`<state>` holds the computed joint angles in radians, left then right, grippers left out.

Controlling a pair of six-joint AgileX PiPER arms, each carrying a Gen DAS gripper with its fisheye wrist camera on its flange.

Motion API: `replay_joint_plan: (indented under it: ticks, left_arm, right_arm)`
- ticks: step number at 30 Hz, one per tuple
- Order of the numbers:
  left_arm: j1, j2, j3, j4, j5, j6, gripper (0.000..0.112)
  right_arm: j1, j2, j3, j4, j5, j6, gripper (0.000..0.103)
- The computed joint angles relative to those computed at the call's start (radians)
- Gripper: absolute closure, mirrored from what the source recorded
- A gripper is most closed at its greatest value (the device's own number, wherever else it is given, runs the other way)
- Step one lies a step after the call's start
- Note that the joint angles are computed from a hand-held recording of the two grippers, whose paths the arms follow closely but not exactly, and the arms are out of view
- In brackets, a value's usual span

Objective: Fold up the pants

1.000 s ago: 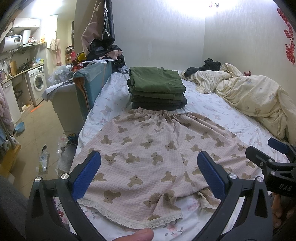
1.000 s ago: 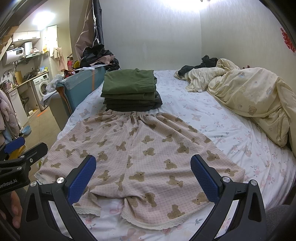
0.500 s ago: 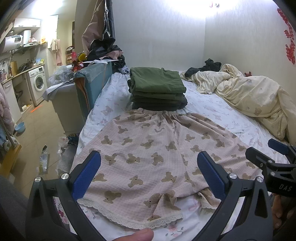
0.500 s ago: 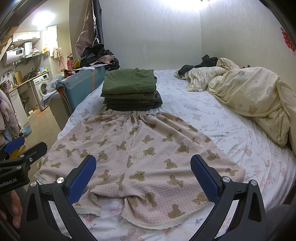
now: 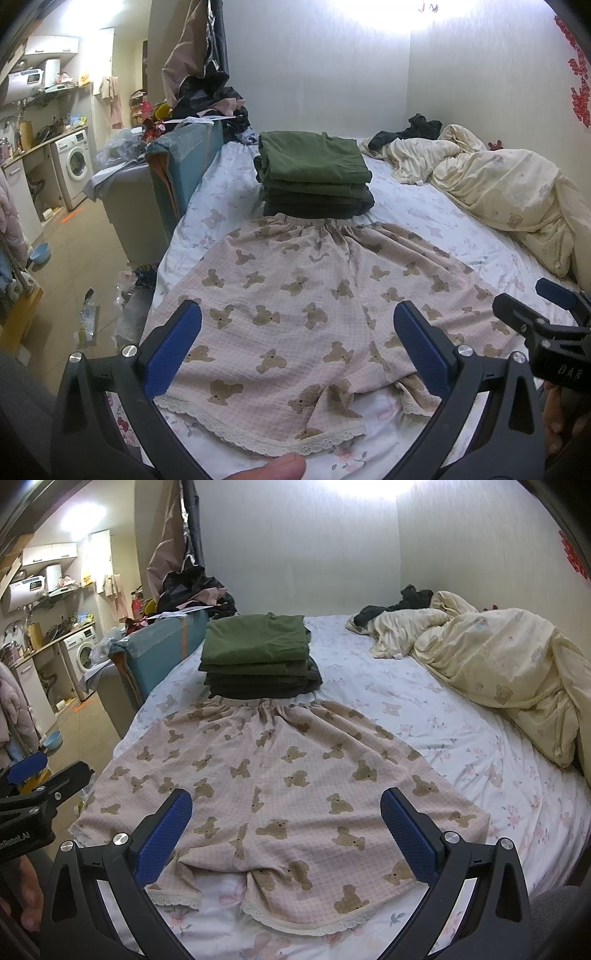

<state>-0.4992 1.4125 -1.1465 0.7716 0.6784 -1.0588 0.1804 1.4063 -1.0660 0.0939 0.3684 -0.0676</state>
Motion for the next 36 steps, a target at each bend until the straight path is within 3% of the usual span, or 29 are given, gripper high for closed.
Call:
replay_joint_plan:
  ticks: [2,6,12,15,18,20,24,26,29,31,32,33,34,36]
  left_arm:
    - [0.014,0.006,-0.022,-0.022,0.012,0.034,0.01]
    - [0.063,0.048,-0.098,-0.121,0.023,0.156,0.01]
    - [0.08,0.148,-0.186,-0.134,0.041,0.206,0.01]
    - [0.093,0.19,-0.218,-0.159,0.055,0.23,0.01]
    - [0.114,0.225,-0.241,-0.2,0.058,0.256,0.01]
    - [0.124,0.241,-0.254,-0.237,0.062,0.279,0.01]
    - [0.145,0.257,-0.258,-0.293,0.062,0.309,0.01]
    - [0.152,0.263,-0.259,-0.322,0.059,0.321,0.01]
    - [0.158,0.265,-0.258,-0.343,0.056,0.334,0.01]
    - [0.155,0.263,-0.253,-0.337,0.055,0.33,0.01]
    - [0.153,0.257,-0.249,-0.328,0.055,0.322,0.01]
    - [0.152,0.252,-0.244,-0.322,0.052,0.315,0.01]
    - [0.151,0.251,-0.244,-0.318,0.052,0.31,0.01]
    - [0.149,0.245,-0.242,-0.308,0.051,0.301,0.01]
  right_arm:
    - [-0.04,0.008,0.017,0.087,-0.005,-0.068,0.0]
    - [-0.156,0.034,-0.028,0.292,0.089,-0.219,0.0]
    - [-0.4,0.19,-0.216,0.477,0.313,-0.284,0.0]
    - [-0.556,0.342,-0.367,0.608,0.451,-0.283,0.0]
    - [-0.639,0.448,-0.484,0.598,0.481,-0.185,0.0]
    - [-0.664,0.537,-0.599,0.479,0.511,-0.058,0.0]
    - [-0.7,0.697,-0.764,0.345,0.606,0.108,0.017]
    - [-0.708,0.781,-0.845,0.311,0.681,0.173,0.021]
    - [-0.693,0.844,-0.899,0.236,0.723,0.227,0.023]
    - [-0.681,0.856,-0.905,0.19,0.717,0.234,0.03]
    - [-0.673,0.854,-0.905,0.168,0.716,0.225,0.043]
    - [-0.671,0.843,-0.884,0.176,0.709,0.19,0.071]
    - [-0.677,0.841,-0.883,0.203,0.718,0.159,0.085]
    - [-0.689,0.802,-0.833,0.273,0.714,0.09,0.097]
